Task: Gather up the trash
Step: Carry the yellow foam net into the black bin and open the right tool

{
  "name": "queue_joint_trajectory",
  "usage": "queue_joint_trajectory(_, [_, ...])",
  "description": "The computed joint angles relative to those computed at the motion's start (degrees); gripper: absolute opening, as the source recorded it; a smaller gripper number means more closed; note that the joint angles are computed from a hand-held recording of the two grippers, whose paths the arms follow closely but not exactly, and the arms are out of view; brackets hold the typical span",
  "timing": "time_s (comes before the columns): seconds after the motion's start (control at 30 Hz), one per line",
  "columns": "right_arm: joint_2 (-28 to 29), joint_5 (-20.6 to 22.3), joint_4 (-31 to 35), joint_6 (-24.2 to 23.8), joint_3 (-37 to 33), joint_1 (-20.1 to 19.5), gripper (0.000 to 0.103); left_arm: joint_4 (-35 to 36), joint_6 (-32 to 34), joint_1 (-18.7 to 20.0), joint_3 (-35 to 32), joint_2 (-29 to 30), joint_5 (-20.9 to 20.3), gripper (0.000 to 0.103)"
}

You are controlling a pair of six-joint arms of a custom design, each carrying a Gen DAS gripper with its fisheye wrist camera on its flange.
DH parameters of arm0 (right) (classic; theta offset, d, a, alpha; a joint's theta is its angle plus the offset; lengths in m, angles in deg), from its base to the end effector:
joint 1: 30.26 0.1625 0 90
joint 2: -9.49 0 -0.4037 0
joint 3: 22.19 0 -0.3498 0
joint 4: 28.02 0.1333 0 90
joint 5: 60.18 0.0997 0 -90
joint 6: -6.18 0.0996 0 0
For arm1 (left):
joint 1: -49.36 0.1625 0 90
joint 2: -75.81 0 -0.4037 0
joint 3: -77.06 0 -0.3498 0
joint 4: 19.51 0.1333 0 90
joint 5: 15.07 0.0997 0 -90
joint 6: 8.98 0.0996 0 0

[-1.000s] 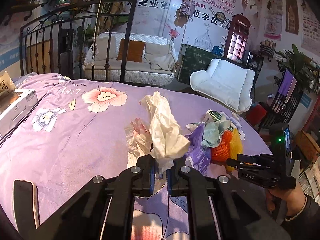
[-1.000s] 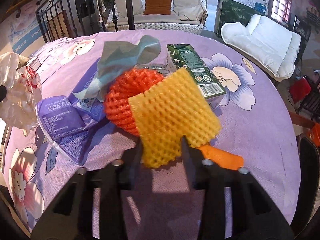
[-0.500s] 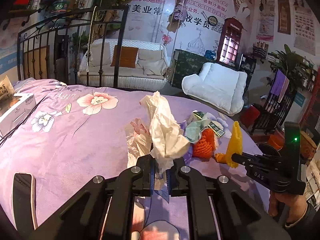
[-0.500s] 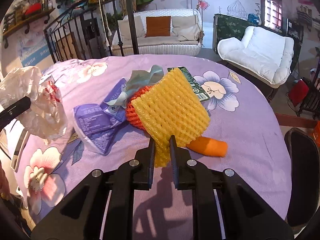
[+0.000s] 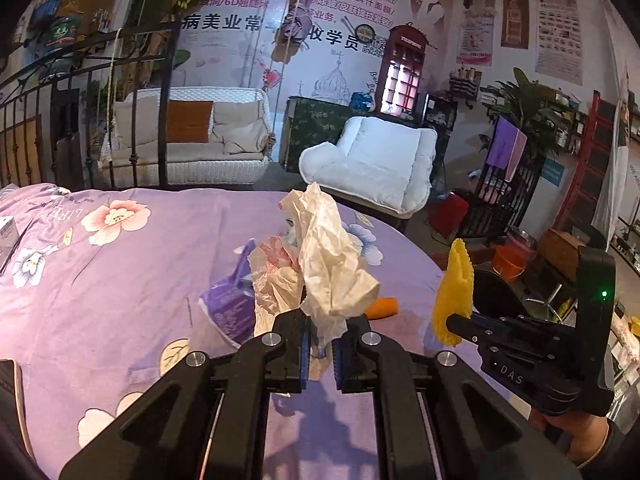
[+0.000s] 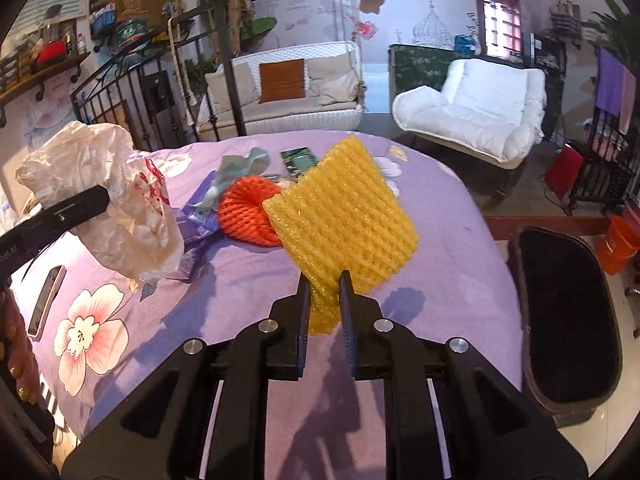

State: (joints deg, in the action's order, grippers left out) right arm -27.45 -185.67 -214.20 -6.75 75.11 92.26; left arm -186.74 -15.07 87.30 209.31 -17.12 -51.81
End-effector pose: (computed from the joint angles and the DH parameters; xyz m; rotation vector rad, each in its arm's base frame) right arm 0.3991 -0.4855 0.0937 0.7231 -2.3919 0.9269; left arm -0.1570 -0.3926 0.3583 0.5397 2.2985 -1.2654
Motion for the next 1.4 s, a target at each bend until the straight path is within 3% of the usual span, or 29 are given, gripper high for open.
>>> queue_joint_trajectory(0.3, [-6.2, -5.1, -8.2, 0.4, 7.7, -1.9, 0.016, -3.5, 4.0, 0.3, -2.1, 7.0, -8.6, 0.009])
queue_joint_trajectory(0.7, [-11.3, -10.8, -15.1, 0.9, 13.7, -7.1, 0.016, -5.1, 9.2, 0.6, -5.6, 14.8, -15.9, 0.009])
queue_joint_trajectory(1.23, [-11.4, -8.3, -5.9, 8.4, 9.3, -17.9, 0.016, -3.0, 7.4, 0.5, -9.7, 21.8, -23.1, 0.01])
queue_joint_trajectory(1.33, [-11.2, -7.6, -5.2, 10.2, 9.1, -19.0, 0.029, -2.4, 7.2, 0.8, -10.6, 22.8, -24.4, 0.009])
queue_joint_trajectory(1.4, [-11.1, -7.6, -5.1, 10.6, 9.1, -19.4, 0.052, -2.0, 7.2, 1.0, -11.4, 23.4, -25.2, 0.009])
